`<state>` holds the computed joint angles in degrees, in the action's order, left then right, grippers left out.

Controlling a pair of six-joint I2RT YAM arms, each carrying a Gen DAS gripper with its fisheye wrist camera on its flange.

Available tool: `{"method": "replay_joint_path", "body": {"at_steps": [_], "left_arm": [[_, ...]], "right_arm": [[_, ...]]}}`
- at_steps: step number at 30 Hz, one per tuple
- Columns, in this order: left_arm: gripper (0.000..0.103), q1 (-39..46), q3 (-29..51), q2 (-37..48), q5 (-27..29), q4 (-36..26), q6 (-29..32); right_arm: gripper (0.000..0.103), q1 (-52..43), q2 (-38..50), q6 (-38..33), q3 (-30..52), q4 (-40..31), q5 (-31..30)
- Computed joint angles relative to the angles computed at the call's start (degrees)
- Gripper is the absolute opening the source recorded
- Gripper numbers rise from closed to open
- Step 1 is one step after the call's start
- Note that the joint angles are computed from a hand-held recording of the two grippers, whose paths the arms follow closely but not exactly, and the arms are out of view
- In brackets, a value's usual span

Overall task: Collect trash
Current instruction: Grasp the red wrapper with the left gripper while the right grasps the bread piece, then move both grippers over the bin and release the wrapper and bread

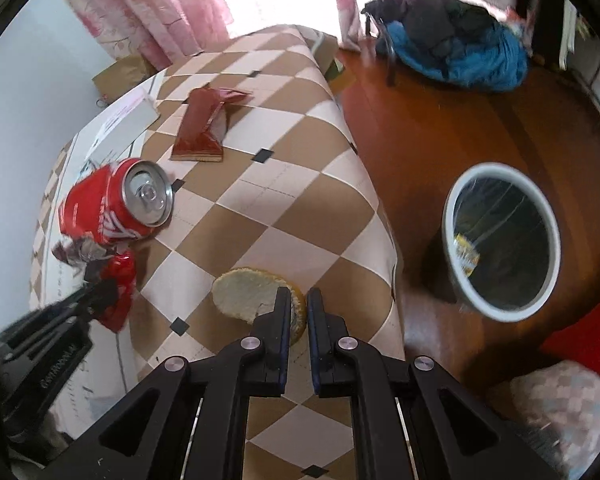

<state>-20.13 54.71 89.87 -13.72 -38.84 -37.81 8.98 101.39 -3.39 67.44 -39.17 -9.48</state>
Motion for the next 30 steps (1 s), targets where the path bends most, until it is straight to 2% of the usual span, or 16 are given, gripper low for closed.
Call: {"method": "replay_joint_path", "body": {"at_steps": [8, 16, 20, 24, 30], "left_arm": [[0.005, -1.3, -4.5, -7.9, -3.8, -3.4, -3.5], [0.004, -4.4, -3.4, -17.0, -7.6, -10.8, -6.7], [0.004, -8.1, 1.7, -18.0, -10.7, -15.1, -8.2], [0.004, -11.7, 8.7, -15.4, -13.0, -17.1, -8.4], [0.004, -15.9, 22.9, -4.7, -13.7, -16.3, -5.3]], "right_arm": [[0.009, 2.2, -6.7, -2.8, -5.3, 2.6, 2.5], [0.009, 1.7, -14.1, -3.6, -6.3, -0.7, -0.5], [0.009, 0.3, -17.3, -4.6, -4.6, -3.3, -2.0], [0.009, -3.3, -18.8, -6.4, -0.2, -6.6, -3.9], [0.009, -13.3, -16.3, -11.0, 10.0, -11.5, -7.2]]}}
